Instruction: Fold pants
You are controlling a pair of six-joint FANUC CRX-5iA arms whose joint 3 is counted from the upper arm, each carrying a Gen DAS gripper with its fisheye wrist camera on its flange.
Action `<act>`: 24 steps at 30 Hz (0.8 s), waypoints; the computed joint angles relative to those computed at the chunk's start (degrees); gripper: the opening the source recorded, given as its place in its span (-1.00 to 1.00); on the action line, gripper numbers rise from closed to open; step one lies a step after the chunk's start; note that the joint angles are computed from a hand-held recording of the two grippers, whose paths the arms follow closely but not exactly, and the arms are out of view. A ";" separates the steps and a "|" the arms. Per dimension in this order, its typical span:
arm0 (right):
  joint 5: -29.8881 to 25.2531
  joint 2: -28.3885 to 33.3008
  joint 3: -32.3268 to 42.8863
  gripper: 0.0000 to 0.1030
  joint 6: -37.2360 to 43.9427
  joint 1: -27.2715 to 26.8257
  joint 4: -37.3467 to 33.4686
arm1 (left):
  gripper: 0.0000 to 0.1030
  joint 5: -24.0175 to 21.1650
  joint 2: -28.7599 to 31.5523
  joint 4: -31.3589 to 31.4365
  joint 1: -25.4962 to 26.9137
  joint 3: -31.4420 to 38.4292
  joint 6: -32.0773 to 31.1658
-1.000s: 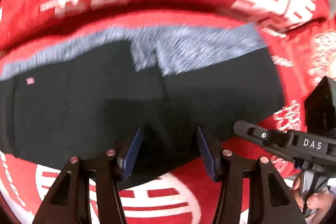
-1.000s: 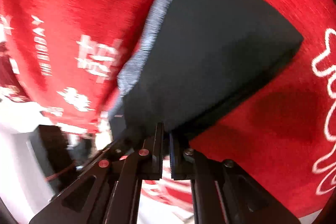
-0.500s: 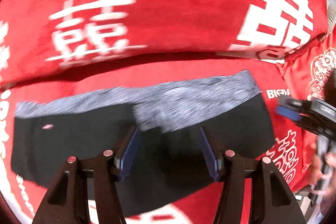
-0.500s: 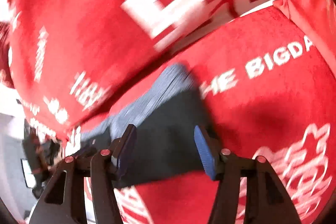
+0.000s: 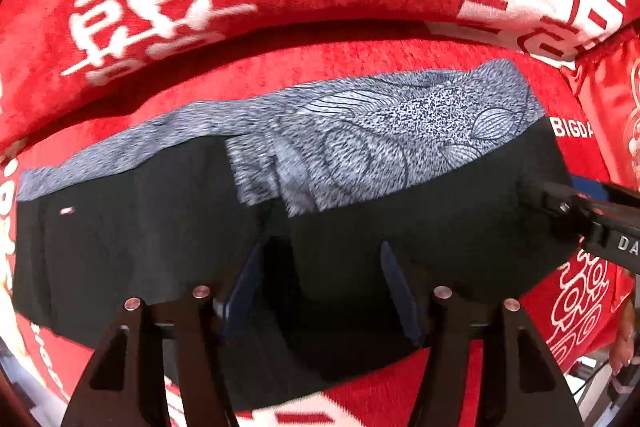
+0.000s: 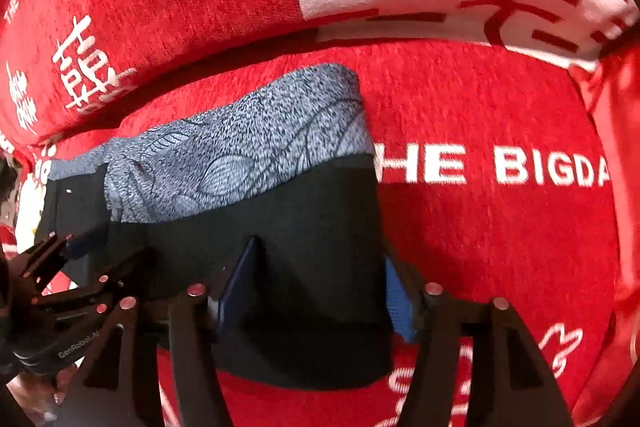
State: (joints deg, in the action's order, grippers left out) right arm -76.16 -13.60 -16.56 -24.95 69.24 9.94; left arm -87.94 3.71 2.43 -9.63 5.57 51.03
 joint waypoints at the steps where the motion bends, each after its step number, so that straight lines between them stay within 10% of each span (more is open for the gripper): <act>1: -1.24 -0.46 0.57 0.25 -1.09 0.84 -0.26 | 0.28 0.24 -0.96 -0.55 0.33 0.15 0.48; 4: -2.53 -1.90 0.99 0.49 -4.20 3.54 -0.10 | 0.96 0.06 -2.96 0.16 2.48 -0.28 1.78; 24: -5.54 10.73 16.23 0.65 4.49 2.92 -5.92 | 0.96 -4.39 -4.79 -6.53 11.62 -0.47 2.75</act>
State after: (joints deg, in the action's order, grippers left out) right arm -81.70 -2.87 -0.32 -20.46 72.16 4.02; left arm -92.33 -1.07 -4.09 1.99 5.10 53.78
